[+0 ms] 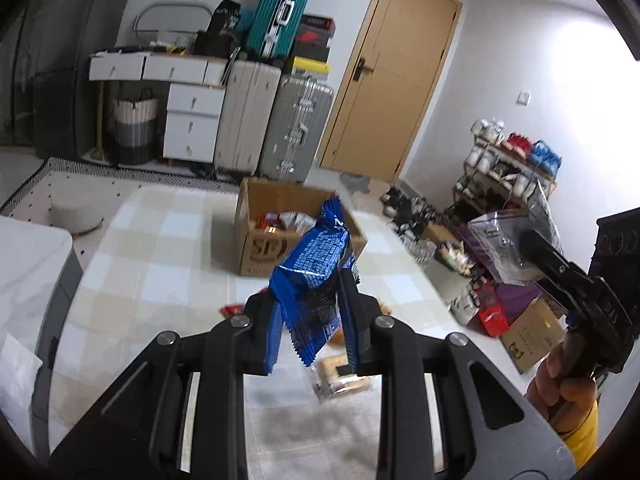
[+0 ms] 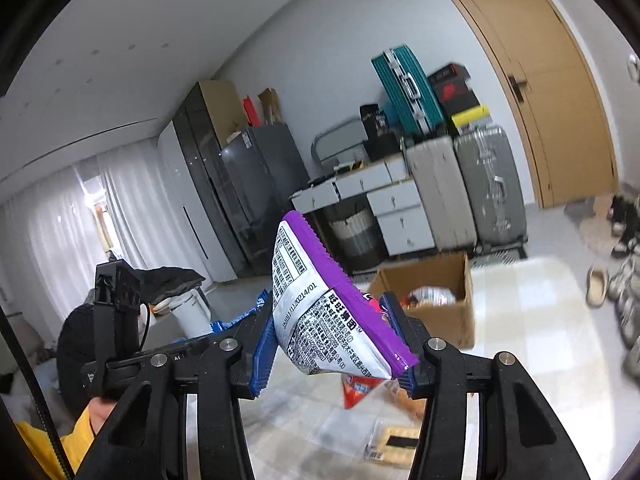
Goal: Organize snacks
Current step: 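Lift both packets and carry them over the cardboard box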
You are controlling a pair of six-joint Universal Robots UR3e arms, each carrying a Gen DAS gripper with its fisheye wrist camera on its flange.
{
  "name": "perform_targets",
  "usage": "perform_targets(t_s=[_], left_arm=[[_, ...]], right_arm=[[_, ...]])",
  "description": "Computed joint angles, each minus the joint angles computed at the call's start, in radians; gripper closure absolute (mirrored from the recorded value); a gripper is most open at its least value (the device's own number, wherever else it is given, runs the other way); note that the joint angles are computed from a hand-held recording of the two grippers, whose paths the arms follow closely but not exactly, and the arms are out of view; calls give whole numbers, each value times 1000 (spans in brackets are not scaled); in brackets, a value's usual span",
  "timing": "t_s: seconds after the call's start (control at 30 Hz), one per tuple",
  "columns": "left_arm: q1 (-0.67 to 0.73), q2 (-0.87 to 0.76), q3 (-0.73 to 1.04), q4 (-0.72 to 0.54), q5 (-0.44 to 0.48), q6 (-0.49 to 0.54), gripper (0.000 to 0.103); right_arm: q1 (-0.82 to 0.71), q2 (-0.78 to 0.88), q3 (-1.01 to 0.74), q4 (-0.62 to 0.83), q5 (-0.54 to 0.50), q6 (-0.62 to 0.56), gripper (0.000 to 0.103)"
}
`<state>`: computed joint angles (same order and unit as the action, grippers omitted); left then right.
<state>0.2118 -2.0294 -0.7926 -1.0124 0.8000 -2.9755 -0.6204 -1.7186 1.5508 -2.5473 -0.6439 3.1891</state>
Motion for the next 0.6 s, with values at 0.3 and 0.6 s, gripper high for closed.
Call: perform_targets(t_s=[0.3,0.6], left_arm=[[137,224,-85,-125,-142,64,81],[204,274,2,-290,-227,129,81]], right_arm=[[59,-24,-98,208,-58,2,53],[149,42,-228,235,-134,-5,54]])
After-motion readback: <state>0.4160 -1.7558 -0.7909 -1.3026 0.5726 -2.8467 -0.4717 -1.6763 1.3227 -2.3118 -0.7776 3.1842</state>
